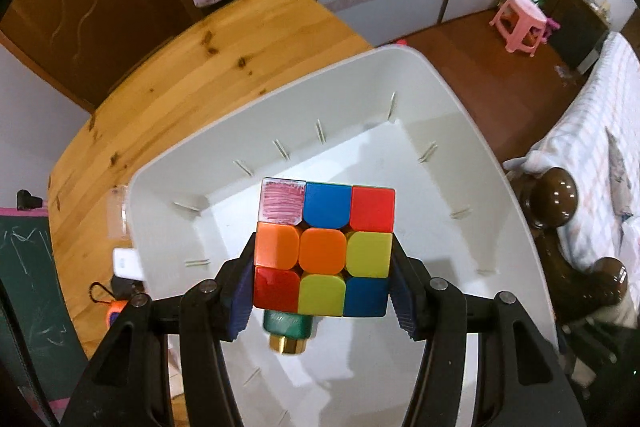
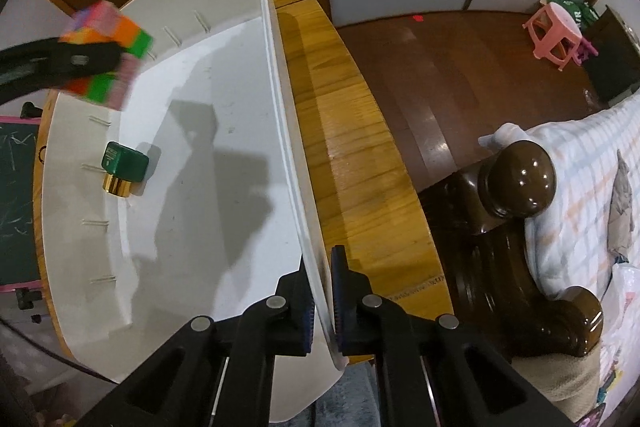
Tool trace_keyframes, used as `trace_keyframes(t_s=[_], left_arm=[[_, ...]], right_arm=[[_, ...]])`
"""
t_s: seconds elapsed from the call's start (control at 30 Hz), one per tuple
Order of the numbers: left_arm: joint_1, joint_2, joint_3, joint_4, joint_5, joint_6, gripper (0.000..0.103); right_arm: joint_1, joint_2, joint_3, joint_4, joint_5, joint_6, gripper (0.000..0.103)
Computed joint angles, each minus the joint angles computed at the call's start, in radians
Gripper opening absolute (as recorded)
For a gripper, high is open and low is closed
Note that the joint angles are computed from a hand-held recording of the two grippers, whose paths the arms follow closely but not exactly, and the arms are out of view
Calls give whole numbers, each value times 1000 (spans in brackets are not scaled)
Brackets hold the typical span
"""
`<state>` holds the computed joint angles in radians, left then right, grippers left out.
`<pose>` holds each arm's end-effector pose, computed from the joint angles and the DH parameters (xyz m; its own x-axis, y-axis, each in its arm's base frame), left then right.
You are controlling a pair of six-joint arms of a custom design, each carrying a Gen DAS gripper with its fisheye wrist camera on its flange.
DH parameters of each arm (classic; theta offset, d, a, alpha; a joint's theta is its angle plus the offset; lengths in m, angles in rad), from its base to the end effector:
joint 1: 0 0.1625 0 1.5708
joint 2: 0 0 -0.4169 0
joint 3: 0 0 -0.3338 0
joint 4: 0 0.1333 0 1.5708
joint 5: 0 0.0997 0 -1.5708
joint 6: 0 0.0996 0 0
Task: Organize rigid objects
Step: 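Carry the Rubik's cube with the left tool into the white tray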
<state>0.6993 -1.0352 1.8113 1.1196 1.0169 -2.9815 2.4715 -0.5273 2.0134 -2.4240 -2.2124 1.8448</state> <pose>-0.1326 -0.3542 0.2387 -0.2980 0.8465 -0.4412 0.7828 0.4812 0.3946 0.3763 -0.2041 -0.0836 -0.5488 0.7115 0.4388 0.3829 0.6806 -0.6246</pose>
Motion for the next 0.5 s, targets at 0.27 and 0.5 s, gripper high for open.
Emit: trace_keyframes(t_s=[0.27,0.5], left_arm=[[15,76,30,-51,-1,-59,61],[12,122,49,-87,-14,-104,61]], right_arm=[[3,7,-3,-6,-2,-33,6],[2,0,16,-46,-1,-56,5]])
